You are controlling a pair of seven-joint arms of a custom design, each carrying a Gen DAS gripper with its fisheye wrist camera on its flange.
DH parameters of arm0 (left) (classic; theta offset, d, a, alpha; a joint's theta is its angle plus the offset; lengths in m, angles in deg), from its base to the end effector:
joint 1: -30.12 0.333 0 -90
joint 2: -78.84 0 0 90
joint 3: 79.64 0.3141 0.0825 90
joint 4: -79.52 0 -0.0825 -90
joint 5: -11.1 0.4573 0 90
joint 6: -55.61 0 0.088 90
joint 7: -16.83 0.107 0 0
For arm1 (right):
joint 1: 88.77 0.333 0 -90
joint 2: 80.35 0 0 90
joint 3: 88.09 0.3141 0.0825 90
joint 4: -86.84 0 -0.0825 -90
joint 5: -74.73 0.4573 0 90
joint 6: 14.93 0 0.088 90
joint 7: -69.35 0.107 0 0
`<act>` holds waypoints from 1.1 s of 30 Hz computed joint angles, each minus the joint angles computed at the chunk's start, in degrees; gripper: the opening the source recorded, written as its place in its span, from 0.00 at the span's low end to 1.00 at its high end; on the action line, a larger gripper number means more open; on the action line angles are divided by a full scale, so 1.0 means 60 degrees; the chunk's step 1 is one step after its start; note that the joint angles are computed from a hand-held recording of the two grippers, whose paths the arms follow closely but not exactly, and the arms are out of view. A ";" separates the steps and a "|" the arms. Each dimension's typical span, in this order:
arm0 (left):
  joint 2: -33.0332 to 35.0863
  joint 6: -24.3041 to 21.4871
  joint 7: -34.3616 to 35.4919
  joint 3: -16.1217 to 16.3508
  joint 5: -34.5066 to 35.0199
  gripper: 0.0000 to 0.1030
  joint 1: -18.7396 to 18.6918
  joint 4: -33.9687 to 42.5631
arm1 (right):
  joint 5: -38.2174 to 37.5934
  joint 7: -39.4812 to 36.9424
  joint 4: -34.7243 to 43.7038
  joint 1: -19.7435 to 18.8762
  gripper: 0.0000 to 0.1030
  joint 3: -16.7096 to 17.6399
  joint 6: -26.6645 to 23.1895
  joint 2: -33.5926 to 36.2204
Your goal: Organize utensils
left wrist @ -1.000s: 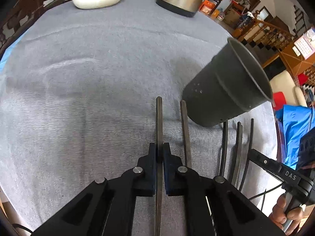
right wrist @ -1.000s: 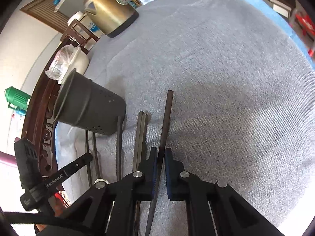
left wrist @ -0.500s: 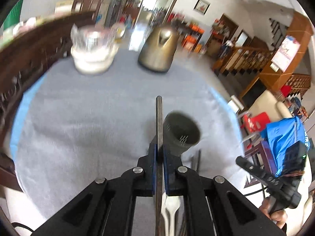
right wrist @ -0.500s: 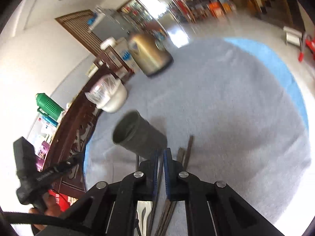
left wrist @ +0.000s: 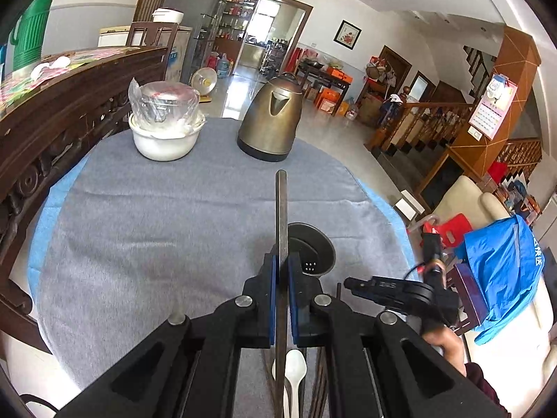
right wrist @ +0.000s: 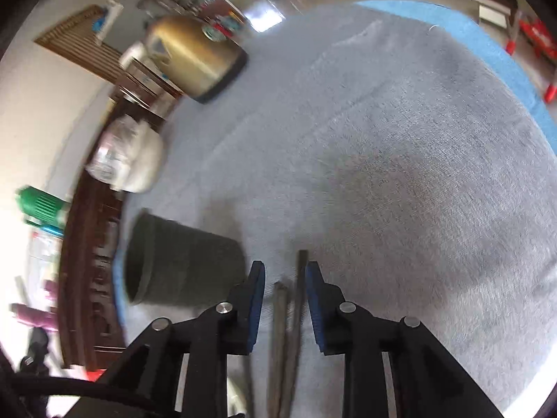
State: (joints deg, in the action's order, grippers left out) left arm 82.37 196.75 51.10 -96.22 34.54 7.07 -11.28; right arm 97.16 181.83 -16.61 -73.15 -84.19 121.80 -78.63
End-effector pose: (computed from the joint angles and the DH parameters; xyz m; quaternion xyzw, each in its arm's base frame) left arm 0.5439 -0.4427 0.6817 -0.6645 0.6132 -0.3985 0.1537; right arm 0.6456 0.2321 0.5601 -0.5771 0.7534 0.0448 0.3119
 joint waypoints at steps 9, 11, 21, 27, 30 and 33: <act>-0.0076 0.0347 -0.0300 0.0018 0.0351 0.06 0.0000 -0.0249 | -0.1952 0.1464 0.1716 0.0347 0.24 -0.0065 -0.1266 0.1404; -0.0114 0.0336 -0.0415 0.0019 0.0471 0.06 0.0001 -0.0300 | -0.2387 0.1548 0.1893 0.0443 0.12 -0.0088 -0.1393 0.1514; -0.0328 0.0671 -0.1211 0.0011 0.1139 0.06 0.0090 -0.0593 | -0.2571 0.0924 -0.0572 0.0366 0.08 0.0040 0.1285 -0.0660; -0.0183 0.1087 -0.1515 -0.0002 0.1651 0.06 0.0057 -0.0395 | -0.2260 0.0255 -0.2132 0.0229 0.07 0.0348 0.3549 -0.2361; -0.0069 0.1306 -0.1781 0.0042 0.2009 0.06 0.0022 -0.0222 | -0.2687 0.0495 -0.2506 -0.0029 0.07 0.0684 0.4445 -0.2904; 0.0143 0.1428 -0.2026 0.0110 0.2314 0.06 -0.0019 0.0097 | -0.2824 0.0657 -0.2635 -0.0207 0.08 0.0881 0.4990 -0.3244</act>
